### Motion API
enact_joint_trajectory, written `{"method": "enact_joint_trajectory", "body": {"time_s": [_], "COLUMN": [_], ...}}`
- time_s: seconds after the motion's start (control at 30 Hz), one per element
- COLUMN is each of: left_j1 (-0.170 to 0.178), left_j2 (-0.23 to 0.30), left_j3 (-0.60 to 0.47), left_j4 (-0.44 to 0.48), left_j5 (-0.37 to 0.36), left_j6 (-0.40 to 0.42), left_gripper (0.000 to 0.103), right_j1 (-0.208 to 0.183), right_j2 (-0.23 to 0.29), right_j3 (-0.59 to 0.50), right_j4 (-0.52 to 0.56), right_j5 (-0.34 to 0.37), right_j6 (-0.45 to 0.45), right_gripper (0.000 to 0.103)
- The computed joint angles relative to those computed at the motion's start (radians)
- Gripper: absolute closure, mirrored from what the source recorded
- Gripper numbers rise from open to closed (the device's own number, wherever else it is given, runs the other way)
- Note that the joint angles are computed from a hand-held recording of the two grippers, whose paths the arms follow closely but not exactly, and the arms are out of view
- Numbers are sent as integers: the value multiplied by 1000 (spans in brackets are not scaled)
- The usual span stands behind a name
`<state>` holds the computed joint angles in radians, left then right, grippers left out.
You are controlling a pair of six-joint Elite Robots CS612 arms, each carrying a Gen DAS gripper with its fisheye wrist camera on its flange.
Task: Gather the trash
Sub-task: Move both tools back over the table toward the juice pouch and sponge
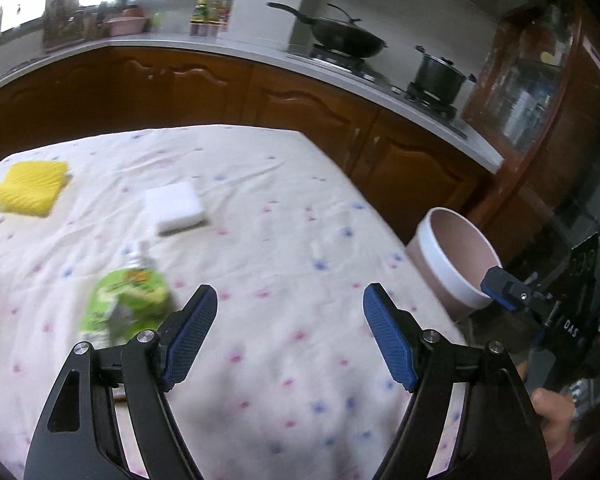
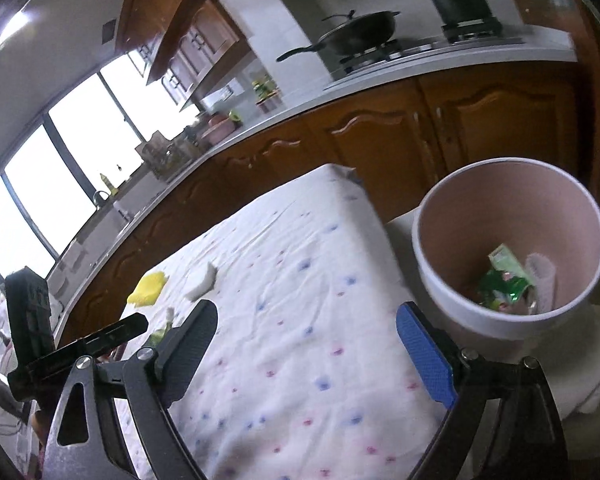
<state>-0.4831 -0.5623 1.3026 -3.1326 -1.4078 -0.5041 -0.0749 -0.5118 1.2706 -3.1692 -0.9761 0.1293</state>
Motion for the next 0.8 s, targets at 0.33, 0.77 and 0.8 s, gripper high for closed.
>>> {"method": "enact_joint_trajectory", "body": {"time_s": [0.33, 0.77, 0.8], "left_j1": [23, 52, 53], "left_j2": [-50, -52, -51], "left_j3": [118, 136, 134], "left_j4": [-38, 10, 14], "left_j5": [77, 101, 99], "left_j6": [-29, -41, -41], "left_gripper": [26, 26, 28], "right_j1": [37, 84, 88], "right_j2": [2, 13, 14], "right_j3": [-14, -73, -79], "right_j4": [59, 204, 215], "right_j5": [34, 57, 54], "right_j6": [-79, -236, -244], "right_gripper": [11, 11, 11]}}
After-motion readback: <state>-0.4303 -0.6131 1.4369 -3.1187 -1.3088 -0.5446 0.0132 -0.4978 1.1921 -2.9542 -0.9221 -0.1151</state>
